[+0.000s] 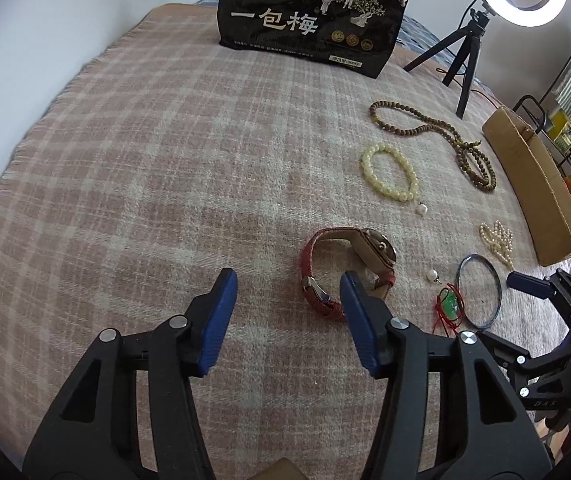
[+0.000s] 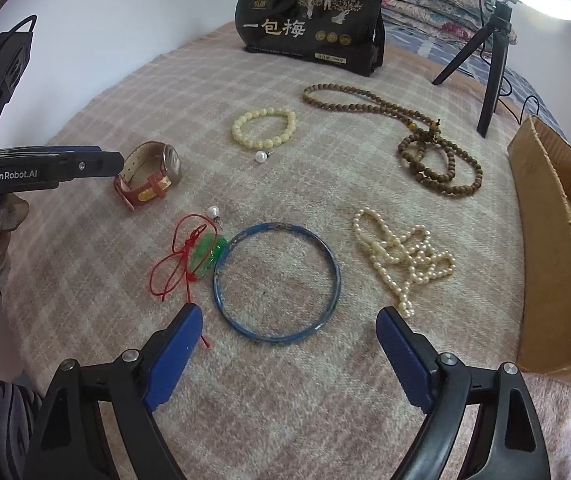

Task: Organize jewelry
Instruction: 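Grasp the brown-strapped watch with the left tool while the right tool grasps the blue bangle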

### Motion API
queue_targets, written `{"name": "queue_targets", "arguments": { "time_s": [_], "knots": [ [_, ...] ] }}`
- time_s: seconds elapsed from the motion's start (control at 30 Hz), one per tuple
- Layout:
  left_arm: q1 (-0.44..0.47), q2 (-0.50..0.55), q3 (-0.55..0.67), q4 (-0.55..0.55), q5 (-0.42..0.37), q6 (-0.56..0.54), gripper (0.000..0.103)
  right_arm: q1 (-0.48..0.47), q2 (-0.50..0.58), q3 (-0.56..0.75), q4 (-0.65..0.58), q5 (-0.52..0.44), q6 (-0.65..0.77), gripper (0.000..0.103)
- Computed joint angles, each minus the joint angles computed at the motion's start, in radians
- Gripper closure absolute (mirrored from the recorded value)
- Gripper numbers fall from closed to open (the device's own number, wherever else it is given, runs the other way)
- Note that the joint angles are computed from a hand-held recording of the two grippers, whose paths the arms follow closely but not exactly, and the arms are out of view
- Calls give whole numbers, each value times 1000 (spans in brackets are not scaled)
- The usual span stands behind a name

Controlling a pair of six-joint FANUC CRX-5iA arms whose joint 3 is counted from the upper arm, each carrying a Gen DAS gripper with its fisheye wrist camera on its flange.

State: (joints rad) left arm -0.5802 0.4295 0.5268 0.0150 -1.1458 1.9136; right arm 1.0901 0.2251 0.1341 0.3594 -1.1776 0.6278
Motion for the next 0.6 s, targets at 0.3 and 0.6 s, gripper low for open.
{"name": "queue_targets", "arguments": {
  "time_s": [0.3, 0.6],
  "knots": [
    [5, 26, 14, 10, -5, -3, 58, -2, 43, 45, 8, -27, 34, 18],
    [-1, 51, 42, 3, -16, -12, 59, -15, 59, 65, 0, -21, 52, 27]
  ]
}}
